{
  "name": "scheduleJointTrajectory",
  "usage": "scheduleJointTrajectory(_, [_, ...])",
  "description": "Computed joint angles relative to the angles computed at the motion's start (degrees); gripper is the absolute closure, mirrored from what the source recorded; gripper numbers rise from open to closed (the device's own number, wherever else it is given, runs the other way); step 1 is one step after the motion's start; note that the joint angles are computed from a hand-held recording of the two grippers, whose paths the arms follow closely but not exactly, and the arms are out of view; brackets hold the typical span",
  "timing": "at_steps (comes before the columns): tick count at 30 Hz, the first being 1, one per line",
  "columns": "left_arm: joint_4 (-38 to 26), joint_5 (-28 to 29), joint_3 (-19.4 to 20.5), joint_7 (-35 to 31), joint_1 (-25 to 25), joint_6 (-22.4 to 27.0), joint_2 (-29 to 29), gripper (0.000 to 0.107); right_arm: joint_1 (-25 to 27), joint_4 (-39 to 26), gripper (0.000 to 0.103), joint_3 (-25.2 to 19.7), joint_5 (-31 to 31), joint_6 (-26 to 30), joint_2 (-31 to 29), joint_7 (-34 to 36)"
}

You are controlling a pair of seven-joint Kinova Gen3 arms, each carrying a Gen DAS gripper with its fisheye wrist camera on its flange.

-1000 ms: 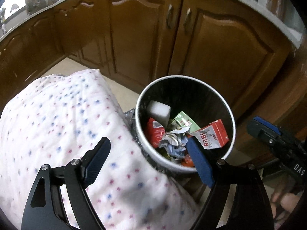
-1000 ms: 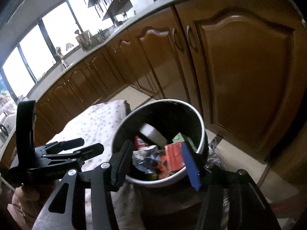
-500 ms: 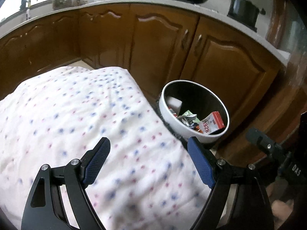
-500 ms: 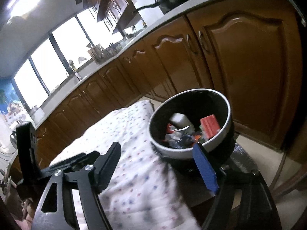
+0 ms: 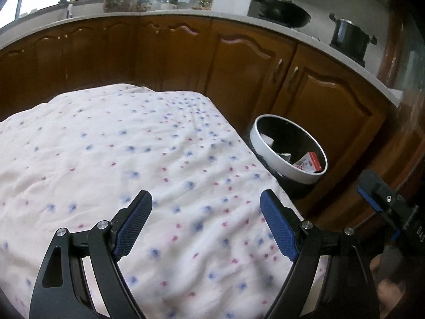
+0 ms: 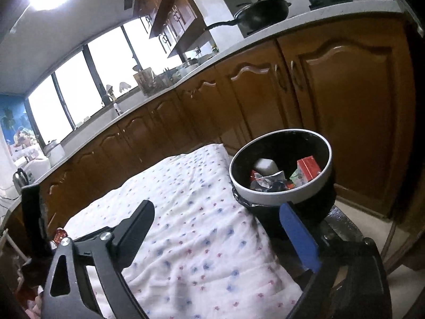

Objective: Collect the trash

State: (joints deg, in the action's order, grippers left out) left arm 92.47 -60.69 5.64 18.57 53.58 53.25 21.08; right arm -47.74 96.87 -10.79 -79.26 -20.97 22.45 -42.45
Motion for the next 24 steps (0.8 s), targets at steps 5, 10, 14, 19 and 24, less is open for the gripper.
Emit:
scheduleJointTrajectory(5, [2.4,-9.8,0.3,9.6,5.9,10.0,0.1,0.02,1.2,0.5,0.002,-7.3,1.9,-11.1,-0.6,3.9])
scheduleJointTrajectory(10, [1.8,-14.5,-8.5,13.0,18.4,21.7,2.3,0.004,-9.9,4.2,0.0,-0.1,13.5,-22.7,-2.2,-3.9])
scheduleJointTrajectory(14, [2.1,-16.3,-3.3,15.1,16.5,28.7,3.9,0.004,-14.6,5.5,0.0,2.1,17.2,-29.4,-0.2,-6.2])
scheduleJointTrajectory(19, [2.6,-14.8,3.8,16.4,12.4,34.6,5.2,0.004,-10.1,4.6,0.0,-4.7,17.8,-29.4,2.3,-4.0])
scheduleJointTrajectory(24, [2.9,-12.5,4.2,18.0,13.2,37.8,5.7,0.004,-10.3,3.5,0.0,-4.1,18.2,-26.7,3.3,-3.6])
